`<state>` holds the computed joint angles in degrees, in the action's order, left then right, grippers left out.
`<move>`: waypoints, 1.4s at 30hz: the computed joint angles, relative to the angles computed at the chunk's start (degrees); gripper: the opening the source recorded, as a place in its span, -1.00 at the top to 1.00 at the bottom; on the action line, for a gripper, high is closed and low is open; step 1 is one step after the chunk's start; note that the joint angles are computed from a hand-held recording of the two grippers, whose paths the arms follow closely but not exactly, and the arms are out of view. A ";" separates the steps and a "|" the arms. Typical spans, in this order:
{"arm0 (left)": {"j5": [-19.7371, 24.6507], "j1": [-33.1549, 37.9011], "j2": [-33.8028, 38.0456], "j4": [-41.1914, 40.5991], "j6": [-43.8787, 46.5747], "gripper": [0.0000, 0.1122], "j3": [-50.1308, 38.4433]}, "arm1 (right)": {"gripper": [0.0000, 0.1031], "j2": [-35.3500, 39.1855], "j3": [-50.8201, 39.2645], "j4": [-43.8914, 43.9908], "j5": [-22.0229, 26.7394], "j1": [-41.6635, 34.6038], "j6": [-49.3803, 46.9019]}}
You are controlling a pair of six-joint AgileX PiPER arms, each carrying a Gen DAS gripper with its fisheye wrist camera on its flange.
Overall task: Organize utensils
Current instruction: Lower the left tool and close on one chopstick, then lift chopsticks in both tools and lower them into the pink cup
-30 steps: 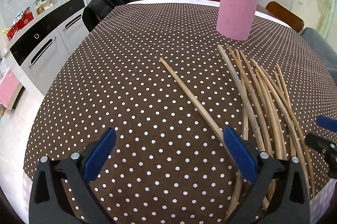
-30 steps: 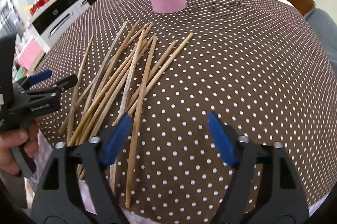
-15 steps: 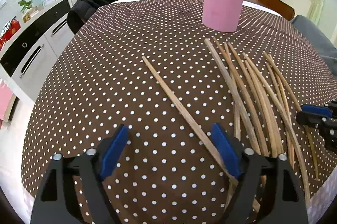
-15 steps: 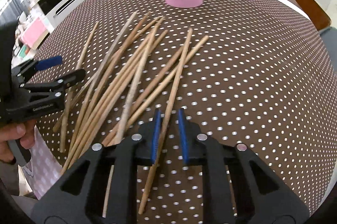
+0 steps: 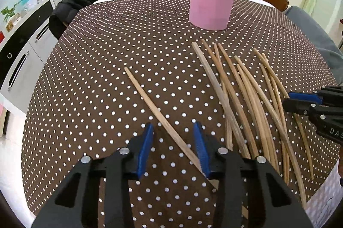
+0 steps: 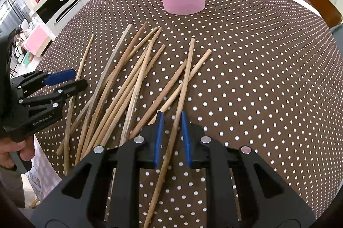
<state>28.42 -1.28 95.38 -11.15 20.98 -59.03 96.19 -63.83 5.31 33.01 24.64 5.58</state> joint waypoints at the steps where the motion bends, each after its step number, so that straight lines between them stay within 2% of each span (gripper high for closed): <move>1: 0.17 -0.33 0.41 0.68 -0.69 0.30 -0.68 | 0.68 0.23 -0.38 -0.46 0.06 0.26 0.27; 2: -0.37 -0.05 0.20 -0.18 0.82 0.36 -0.12 | 0.74 0.46 -0.82 -2.32 0.33 0.70 1.89; 3: -0.50 0.23 0.24 -2.38 3.41 0.60 -0.10 | 0.85 0.42 -0.82 -2.18 0.33 0.58 1.85; 6: 0.07 1.05 0.05 -5.91 6.80 0.89 0.00 | 0.89 -0.81 1.01 2.04 -1.77 -0.26 -0.70; 13: -0.50 4.33 -2.92 -17.19 18.40 0.90 3.40 | 0.89 -7.49 8.38 18.89 -7.51 -5.37 -14.27; 17: -1.41 6.47 -6.97 -24.20 24.36 0.90 5.99 | 0.89 -11.63 12.61 32.35 -10.01 -9.00 -26.82; 24: -1.06 10.29 -14.83 -44.38 40.64 0.90 8.85 | 0.89 -16.11 15.49 54.95 -13.46 -12.03 -46.73; 29: 0.19 10.69 -16.10 -54.85 47.70 0.90 5.00 | 0.89 -15.05 10.46 67.27 -15.10 -12.27 -57.47; 34: 2.69 10.68 -13.49 -72.72 60.19 0.90 -2.49 | 0.89 -11.33 0.71 74.30 -18.62 -11.85 -63.93; 37: 4.79 9.39 -9.17 -80.75 64.26 0.90 -9.16 | 0.89 -7.65 -6.37 75.06 -22.95 -10.35 -65.79; 40: 6.85 7.52 -2.72 -84.67 65.13 0.90 -17.41 | 0.89 -4.22 -11.85 83.68 -26.54 -9.31 -75.48; 42: 7.46 6.04 1.26 -86.96 65.80 0.90 -22.27 | 0.88 -1.47 -16.12 85.48 -27.88 -8.94 -77.25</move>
<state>35.88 4.76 96.64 -98.10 86.78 -81.30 94.72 -79.95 90.79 5.12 15.70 -71.68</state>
